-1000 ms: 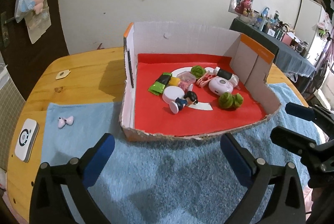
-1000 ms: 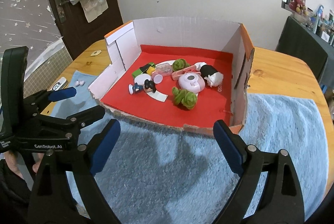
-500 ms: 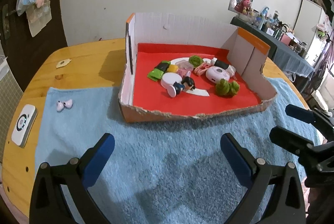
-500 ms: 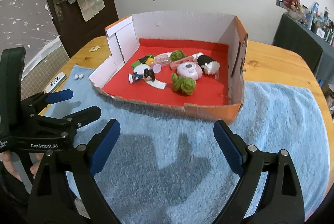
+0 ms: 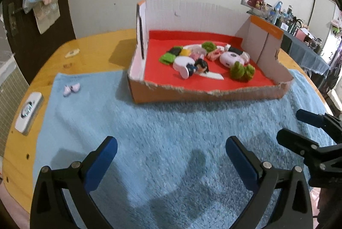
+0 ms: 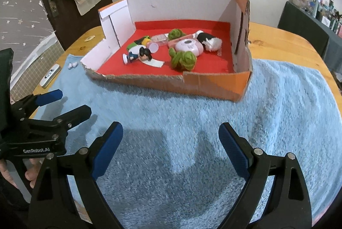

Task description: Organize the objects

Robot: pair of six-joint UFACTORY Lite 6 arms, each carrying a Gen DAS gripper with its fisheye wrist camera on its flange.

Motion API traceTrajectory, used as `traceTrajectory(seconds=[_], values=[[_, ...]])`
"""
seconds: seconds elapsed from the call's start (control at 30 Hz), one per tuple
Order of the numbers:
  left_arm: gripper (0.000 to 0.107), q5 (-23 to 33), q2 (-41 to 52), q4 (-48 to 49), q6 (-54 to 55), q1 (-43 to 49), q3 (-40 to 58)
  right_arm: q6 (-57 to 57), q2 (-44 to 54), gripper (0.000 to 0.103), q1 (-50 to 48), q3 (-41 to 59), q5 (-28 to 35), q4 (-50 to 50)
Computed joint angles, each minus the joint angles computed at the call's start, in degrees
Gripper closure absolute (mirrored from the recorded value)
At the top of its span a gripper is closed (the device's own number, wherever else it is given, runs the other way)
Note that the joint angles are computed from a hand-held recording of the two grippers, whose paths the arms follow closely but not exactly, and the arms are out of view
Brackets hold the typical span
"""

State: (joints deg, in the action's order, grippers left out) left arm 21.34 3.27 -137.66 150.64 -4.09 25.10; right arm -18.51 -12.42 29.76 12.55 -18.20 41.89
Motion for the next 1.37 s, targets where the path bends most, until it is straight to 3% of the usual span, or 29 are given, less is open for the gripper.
traceTrajectory(seconds=[0.53,1.37], values=[[0.004,3.55,4.16,-2.46,4.27,2.34,-2.46,15.37,7.04,0.011,0.11,-2.04,-5.92,-12.50],[0.004,6.34,4.83,-16.76,16.83,-0.88,-4.51,15.49,9.09,0.008,1.29,-1.97,-8.70,-11.64]])
